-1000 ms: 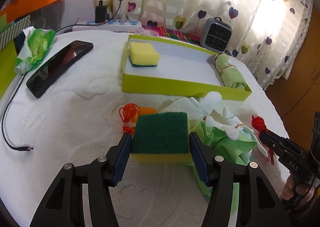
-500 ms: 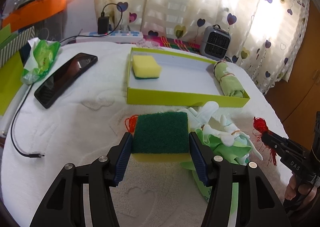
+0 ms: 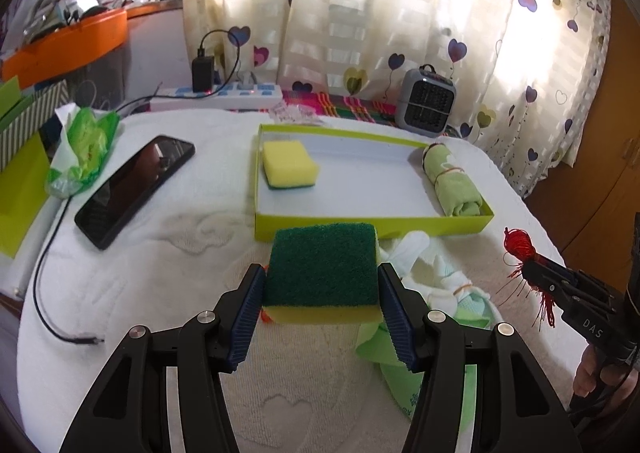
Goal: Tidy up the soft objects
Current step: 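Carry the sponge and red cord over the box lid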
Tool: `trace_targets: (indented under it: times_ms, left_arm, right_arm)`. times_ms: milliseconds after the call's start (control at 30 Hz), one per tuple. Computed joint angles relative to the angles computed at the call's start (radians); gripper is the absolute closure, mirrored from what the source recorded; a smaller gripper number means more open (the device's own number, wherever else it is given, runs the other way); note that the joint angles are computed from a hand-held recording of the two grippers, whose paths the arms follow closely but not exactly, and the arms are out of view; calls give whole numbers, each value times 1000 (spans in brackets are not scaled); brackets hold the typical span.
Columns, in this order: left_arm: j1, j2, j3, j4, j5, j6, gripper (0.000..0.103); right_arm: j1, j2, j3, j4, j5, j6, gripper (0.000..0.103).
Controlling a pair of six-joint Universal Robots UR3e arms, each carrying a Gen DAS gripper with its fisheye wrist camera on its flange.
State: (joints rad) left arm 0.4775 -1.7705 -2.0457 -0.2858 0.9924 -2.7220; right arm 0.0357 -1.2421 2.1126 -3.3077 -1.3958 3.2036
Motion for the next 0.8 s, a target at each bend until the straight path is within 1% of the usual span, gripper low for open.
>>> trace_targets:
  times_ms: [533, 700, 800]
  left_arm:
    - [-59, -86, 175, -41, 20, -15, 47]
    - [-68, -128, 238, -44, 2, -21, 47]
    - [-84, -165, 290, -55, 17, -30, 47]
  right_arm:
    - [40, 60, -191, 85, -26, -9, 77]
    - [52, 97, -280, 131, -33, -11, 77]
    - [53, 124, -338, 154, -24, -2, 77]
